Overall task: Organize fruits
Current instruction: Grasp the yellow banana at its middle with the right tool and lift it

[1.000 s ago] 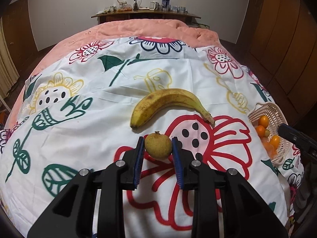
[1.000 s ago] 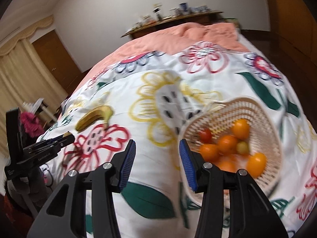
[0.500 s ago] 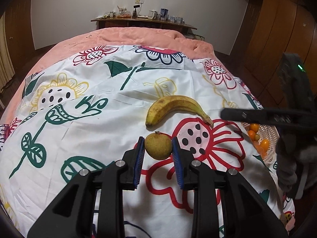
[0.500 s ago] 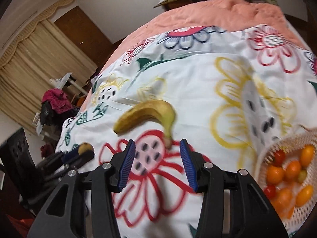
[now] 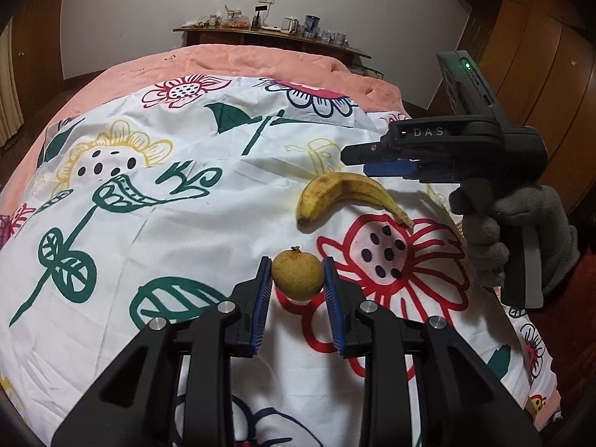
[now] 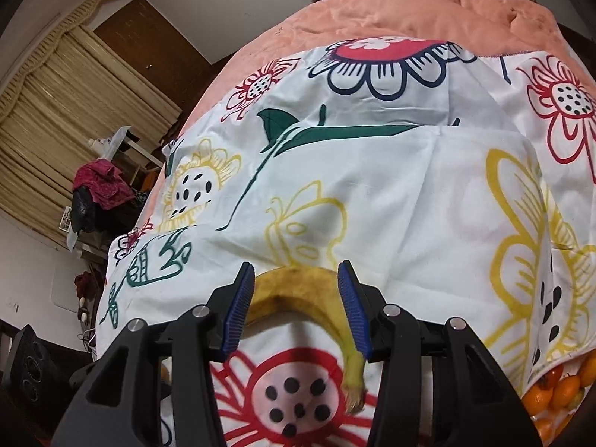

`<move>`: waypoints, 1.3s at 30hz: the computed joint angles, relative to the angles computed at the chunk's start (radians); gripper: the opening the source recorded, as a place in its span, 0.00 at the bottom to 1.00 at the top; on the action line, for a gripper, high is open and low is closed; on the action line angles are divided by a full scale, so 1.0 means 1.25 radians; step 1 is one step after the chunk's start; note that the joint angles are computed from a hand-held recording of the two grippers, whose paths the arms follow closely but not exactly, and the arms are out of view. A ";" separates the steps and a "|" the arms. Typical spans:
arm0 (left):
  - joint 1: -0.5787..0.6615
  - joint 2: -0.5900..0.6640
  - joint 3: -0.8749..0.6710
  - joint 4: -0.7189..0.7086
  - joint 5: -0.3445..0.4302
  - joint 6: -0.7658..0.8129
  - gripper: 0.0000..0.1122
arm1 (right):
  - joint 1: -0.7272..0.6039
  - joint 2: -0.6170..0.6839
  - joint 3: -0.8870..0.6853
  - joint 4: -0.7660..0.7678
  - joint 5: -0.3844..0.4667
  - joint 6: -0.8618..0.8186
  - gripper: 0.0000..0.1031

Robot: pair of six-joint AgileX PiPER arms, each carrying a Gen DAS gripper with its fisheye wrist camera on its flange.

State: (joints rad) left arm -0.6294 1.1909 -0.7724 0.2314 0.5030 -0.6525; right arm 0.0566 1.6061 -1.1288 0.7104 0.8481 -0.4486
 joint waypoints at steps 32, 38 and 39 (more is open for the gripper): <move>0.078 -0.010 0.019 -0.116 -0.026 0.110 0.25 | 0.087 -0.192 0.177 -0.143 -0.022 -0.009 0.58; 0.075 -0.014 0.020 -0.120 -0.022 0.115 0.25 | 0.191 -0.130 0.137 -0.316 -0.110 0.104 0.55; 0.075 -0.014 0.020 -0.121 -0.023 0.117 0.25 | 0.202 -0.118 0.131 -0.335 -0.110 0.115 0.54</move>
State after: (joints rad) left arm -0.5359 1.1736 -0.7468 0.0800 0.4745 -0.5066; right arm 0.3094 1.4583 -0.9653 0.2913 0.7105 -0.3048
